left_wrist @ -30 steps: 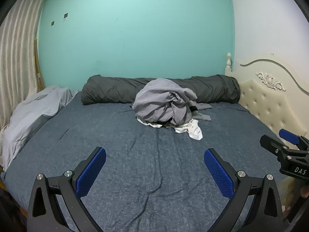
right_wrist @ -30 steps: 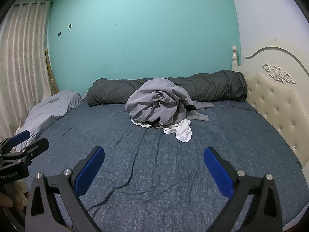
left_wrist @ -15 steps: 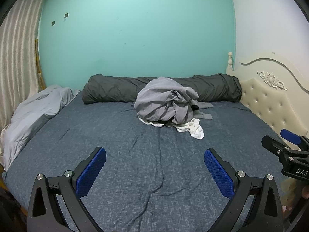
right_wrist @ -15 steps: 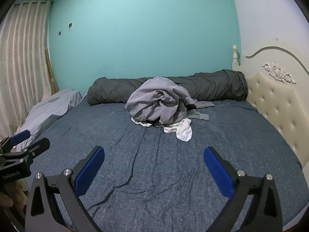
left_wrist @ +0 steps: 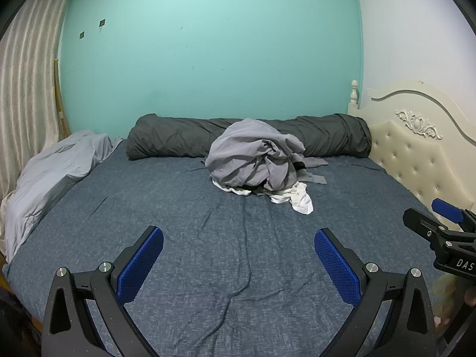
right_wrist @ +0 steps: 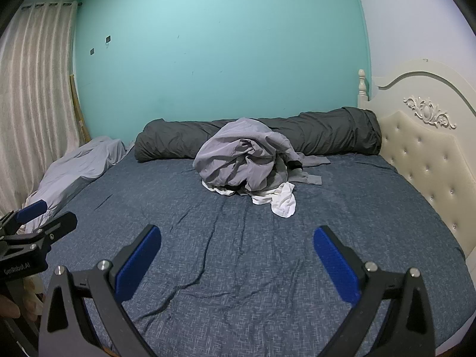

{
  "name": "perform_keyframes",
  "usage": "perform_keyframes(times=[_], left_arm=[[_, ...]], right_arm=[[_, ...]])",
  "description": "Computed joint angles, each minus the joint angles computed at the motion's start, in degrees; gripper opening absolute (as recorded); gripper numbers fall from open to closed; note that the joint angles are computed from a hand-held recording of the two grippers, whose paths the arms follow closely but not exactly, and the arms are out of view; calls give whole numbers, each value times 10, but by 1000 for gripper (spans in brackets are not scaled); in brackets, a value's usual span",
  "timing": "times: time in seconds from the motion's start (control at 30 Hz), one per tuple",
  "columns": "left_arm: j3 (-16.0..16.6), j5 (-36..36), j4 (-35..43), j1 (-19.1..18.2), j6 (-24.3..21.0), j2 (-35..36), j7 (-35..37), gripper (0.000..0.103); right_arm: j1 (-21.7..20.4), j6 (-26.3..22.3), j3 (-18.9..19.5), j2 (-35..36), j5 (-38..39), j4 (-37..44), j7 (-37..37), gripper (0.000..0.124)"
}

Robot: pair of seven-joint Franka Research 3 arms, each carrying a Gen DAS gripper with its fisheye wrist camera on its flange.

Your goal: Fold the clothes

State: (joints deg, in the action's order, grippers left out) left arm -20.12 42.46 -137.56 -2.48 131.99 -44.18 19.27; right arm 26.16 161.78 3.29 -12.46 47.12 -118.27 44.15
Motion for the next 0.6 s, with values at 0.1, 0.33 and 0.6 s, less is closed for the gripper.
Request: perform_keyframes(times=[0.1, 0.33, 0.6], left_arm=[[-1, 1, 1, 0, -1, 2, -1, 103], [0, 0, 5, -2, -3, 5, 0, 103], [4, -4, 2, -3, -2, 3, 3, 103]], right_arm=[[-1, -2, -1, 0, -2, 2, 1, 103], [-2, -7, -2, -2, -4, 5, 2, 103], [-5, -12, -2, 1, -7, 8, 6, 103]])
